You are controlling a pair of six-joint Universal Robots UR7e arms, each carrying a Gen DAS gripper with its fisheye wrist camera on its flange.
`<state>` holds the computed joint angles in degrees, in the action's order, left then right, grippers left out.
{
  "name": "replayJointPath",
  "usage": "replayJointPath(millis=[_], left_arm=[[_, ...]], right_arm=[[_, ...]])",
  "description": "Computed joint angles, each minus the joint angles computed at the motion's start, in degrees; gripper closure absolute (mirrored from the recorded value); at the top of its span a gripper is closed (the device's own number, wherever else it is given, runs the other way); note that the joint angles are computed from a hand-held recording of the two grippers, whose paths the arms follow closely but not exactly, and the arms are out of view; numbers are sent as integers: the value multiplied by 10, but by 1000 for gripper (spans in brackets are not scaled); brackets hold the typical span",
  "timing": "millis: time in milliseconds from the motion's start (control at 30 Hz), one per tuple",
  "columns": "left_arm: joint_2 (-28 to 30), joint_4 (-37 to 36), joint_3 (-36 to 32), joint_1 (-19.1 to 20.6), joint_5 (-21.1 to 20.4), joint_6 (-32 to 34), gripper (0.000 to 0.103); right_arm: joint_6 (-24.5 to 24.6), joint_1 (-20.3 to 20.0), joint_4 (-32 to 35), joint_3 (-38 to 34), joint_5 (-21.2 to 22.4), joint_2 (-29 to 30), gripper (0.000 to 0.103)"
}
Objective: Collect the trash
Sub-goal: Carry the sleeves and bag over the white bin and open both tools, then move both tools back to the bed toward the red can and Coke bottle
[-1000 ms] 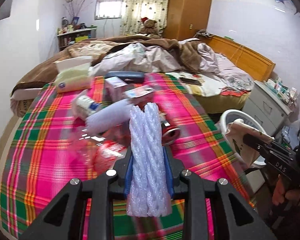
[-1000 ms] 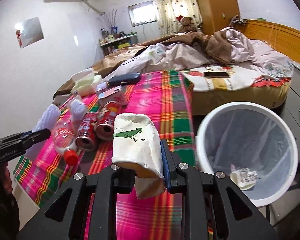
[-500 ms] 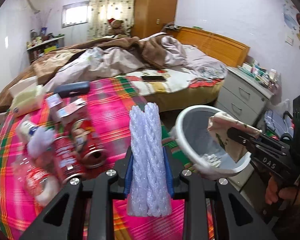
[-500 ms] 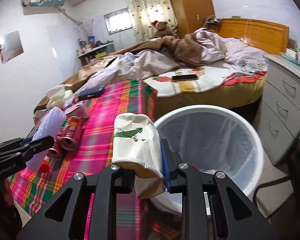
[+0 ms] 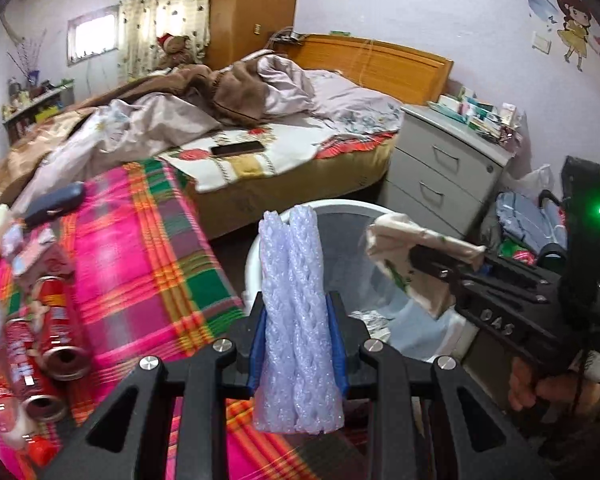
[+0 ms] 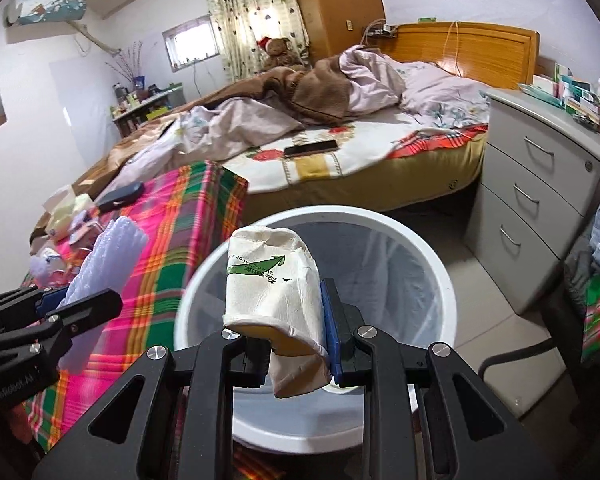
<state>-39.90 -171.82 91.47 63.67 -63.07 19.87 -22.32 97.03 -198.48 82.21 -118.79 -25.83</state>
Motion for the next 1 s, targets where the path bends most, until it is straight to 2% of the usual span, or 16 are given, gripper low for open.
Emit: replayJointPath(millis=[367, 400, 467, 500, 567, 600, 633, 733, 1000], left_arm=[[46, 52, -51, 1, -2, -23, 72], [48, 51, -50, 0, 0, -19, 69], [49, 39, -47, -1, 4, -14, 54], [49, 38, -47, 0, 5, -22, 45], [47, 34, -46, 2, 2, -30, 43], [47, 33, -46, 2, 4, -32, 43], [46, 29, -44, 2, 7, -30, 43], [43, 21, -38, 2, 13, -36, 39], [24, 1, -15, 4, 27, -46, 38]], right_arm=[[13, -17, 55, -24, -32, 3, 79], [16, -19, 61, -22, -33, 1, 78], [20, -20, 64, -20, -34, -1, 76], [19, -21, 63, -18, -34, -2, 73], [20, -22, 60, -17, -38, -2, 61], [25, -22, 59, -14, -40, -3, 49], [30, -23, 60, -13, -37, -5, 46], [42, -26, 54, -1, -22, -12, 46], [30, -19, 34, 5, -24, -11, 46]])
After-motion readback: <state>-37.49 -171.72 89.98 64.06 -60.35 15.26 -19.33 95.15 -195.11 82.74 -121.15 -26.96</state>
